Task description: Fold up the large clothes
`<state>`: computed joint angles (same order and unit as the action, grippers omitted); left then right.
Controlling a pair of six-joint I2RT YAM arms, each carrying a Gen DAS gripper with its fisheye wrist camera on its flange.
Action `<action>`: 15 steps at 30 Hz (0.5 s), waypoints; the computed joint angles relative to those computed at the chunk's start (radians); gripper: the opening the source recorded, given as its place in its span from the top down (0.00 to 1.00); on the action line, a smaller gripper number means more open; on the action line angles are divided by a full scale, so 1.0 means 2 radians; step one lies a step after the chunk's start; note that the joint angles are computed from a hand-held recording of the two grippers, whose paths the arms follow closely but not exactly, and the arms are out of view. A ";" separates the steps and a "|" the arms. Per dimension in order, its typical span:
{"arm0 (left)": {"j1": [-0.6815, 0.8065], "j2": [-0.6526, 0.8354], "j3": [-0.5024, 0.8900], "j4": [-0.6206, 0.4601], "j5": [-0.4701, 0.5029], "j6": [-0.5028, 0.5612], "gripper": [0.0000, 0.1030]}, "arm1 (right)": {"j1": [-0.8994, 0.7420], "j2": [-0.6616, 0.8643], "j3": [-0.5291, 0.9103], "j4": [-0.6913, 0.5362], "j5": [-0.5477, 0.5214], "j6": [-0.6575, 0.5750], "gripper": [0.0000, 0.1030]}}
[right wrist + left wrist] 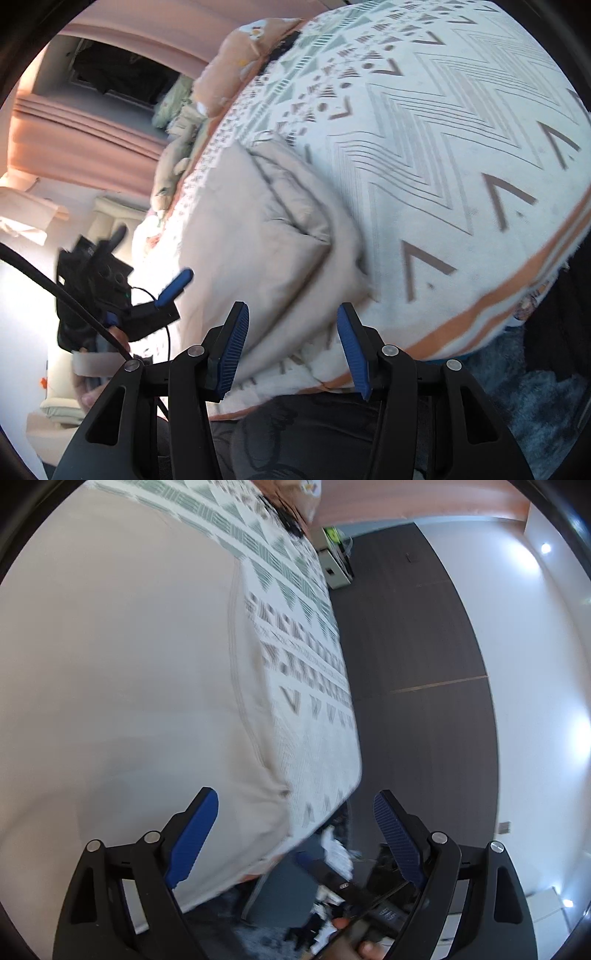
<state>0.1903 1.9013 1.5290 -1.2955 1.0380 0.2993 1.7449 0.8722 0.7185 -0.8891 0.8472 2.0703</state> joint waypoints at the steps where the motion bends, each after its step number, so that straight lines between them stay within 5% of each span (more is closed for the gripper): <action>1: 0.014 0.000 0.003 -0.008 -0.007 0.014 0.15 | -0.013 -0.010 -0.013 0.023 -0.006 -0.022 0.54; 15: 0.217 0.032 0.026 -0.060 -0.100 0.146 0.15 | -0.221 -0.008 -0.127 0.290 -0.143 -0.198 0.54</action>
